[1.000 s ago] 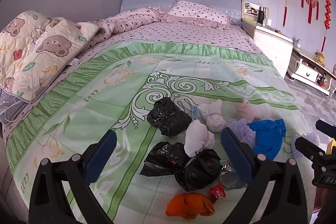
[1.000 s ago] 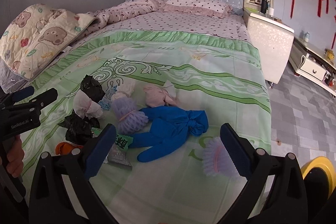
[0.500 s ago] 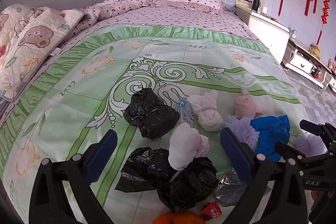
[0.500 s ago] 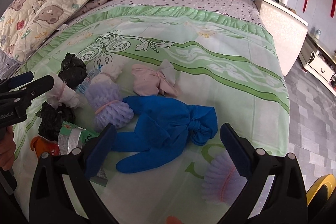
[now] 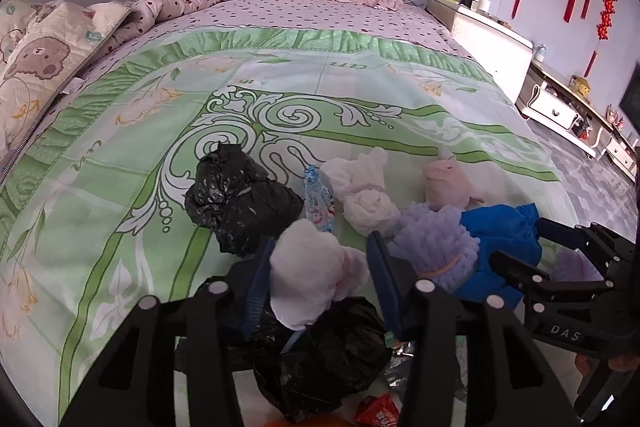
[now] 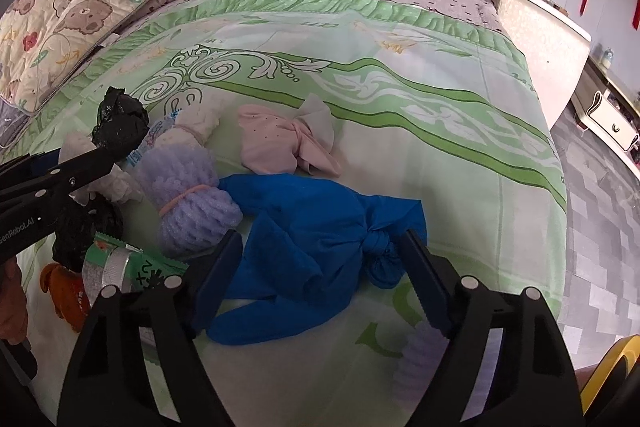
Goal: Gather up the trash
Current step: 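Move the right tool down onto the blue glove and close it, then grasp the white tissue with the left tool while the right tool lifts the blue glove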
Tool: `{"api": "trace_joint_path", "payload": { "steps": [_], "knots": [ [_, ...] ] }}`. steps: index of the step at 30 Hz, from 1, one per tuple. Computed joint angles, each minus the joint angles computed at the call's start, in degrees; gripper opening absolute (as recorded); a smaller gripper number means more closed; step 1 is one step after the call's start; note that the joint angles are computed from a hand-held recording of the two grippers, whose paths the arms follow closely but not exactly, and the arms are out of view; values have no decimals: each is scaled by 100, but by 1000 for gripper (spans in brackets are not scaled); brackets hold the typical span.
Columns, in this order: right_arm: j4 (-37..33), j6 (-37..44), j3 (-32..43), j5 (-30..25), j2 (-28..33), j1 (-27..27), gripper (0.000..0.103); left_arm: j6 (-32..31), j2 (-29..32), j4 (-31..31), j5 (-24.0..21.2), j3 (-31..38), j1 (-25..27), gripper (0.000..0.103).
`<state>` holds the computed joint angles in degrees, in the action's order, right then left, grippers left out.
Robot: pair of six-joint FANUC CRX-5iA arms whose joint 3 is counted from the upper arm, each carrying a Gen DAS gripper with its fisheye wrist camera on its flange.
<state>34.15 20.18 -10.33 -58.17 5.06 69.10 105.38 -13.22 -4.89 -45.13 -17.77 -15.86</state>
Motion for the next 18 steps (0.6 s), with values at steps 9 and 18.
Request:
{"api": "trace_joint_path", "payload": {
  "steps": [9,18],
  "knots": [
    [-95,130,18,152,63,-48,28,-388,-62,336,276,-179,33,27],
    [498,-515,-396,500,-368,3,23,-774,-498,918,637,-475,329,27]
  ]
}}
